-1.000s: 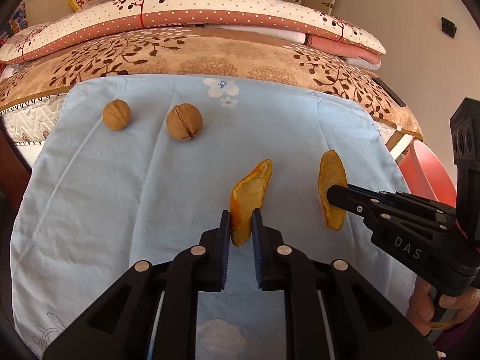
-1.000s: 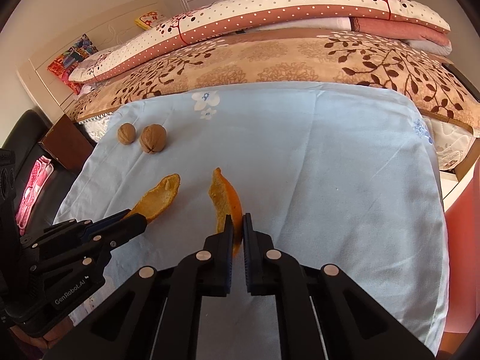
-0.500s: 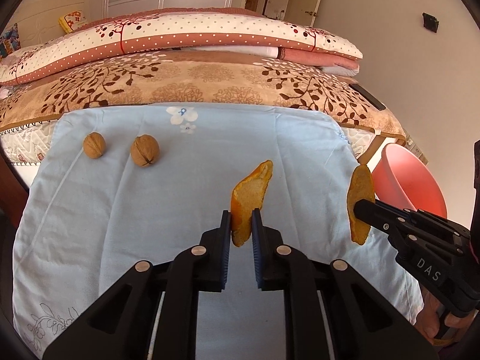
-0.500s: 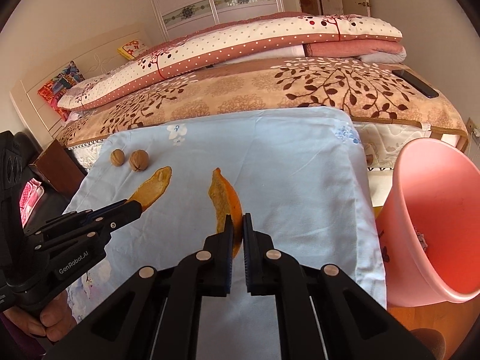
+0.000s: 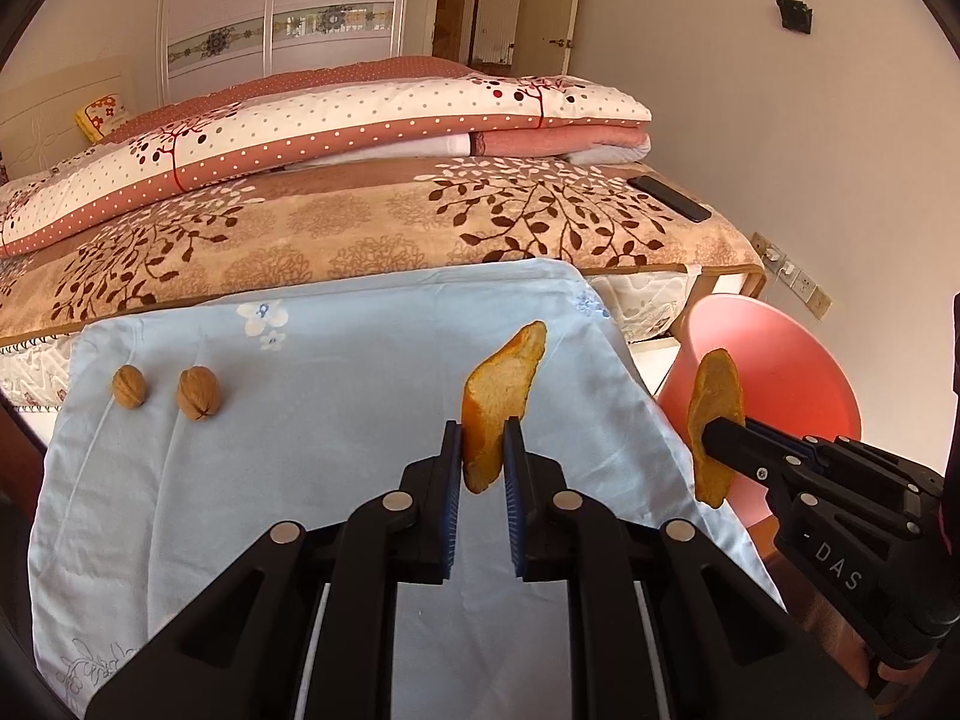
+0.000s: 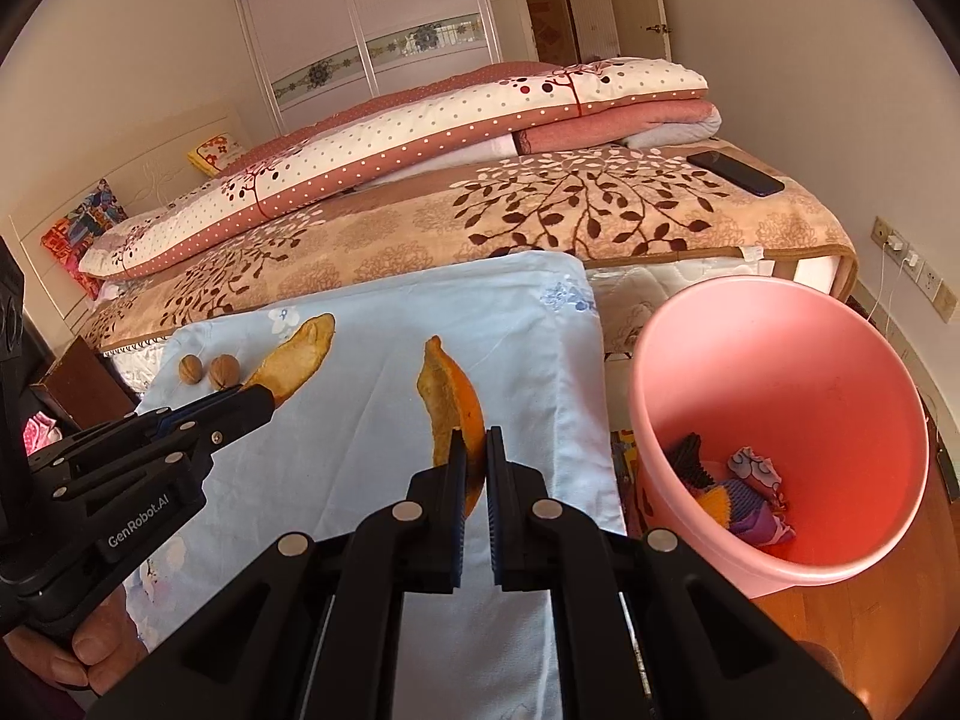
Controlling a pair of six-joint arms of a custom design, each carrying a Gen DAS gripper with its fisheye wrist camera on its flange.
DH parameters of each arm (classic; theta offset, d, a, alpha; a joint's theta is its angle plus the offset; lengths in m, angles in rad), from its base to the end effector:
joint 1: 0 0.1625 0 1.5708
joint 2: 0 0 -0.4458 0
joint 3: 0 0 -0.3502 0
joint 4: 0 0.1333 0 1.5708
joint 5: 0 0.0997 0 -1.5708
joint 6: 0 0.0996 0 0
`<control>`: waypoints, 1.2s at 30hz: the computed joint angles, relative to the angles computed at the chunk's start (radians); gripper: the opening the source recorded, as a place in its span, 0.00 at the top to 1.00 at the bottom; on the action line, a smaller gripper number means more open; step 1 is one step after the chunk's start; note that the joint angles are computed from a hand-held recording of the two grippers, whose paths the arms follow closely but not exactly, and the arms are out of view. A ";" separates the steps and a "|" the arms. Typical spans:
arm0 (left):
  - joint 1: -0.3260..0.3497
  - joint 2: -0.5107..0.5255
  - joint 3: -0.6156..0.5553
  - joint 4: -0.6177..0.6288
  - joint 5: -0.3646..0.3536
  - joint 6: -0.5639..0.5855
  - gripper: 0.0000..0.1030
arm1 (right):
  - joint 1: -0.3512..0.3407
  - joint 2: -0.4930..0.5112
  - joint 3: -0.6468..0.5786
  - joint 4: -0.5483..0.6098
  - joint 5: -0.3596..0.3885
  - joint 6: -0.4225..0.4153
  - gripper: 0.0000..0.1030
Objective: Collect trash
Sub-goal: 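Carry both orange peels over the pink bucket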
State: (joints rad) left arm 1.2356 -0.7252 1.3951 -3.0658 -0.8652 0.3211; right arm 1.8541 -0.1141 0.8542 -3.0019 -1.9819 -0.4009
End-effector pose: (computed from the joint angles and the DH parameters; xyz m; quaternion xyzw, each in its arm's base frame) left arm -0.0537 -0.7559 0.2626 0.1459 0.8585 -0.3785 0.3139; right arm 0.3236 -0.7770 -0.0297 0.2439 -0.8909 0.3197 0.2112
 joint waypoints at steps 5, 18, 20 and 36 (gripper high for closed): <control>-0.021 0.030 -0.022 -0.019 -0.013 0.042 0.87 | -0.013 -0.034 0.047 -0.056 -0.016 0.011 0.95; -0.057 0.083 -0.063 -0.017 -0.047 0.088 0.87 | -0.041 -0.099 0.135 -0.169 -0.041 0.033 0.95; -0.061 0.089 -0.067 -0.018 -0.049 0.089 0.87 | -0.044 -0.106 0.147 -0.183 -0.043 0.037 0.95; -0.075 0.095 -0.057 -0.035 -0.060 0.092 0.87 | -0.047 -0.146 0.224 -0.268 -0.048 0.048 0.95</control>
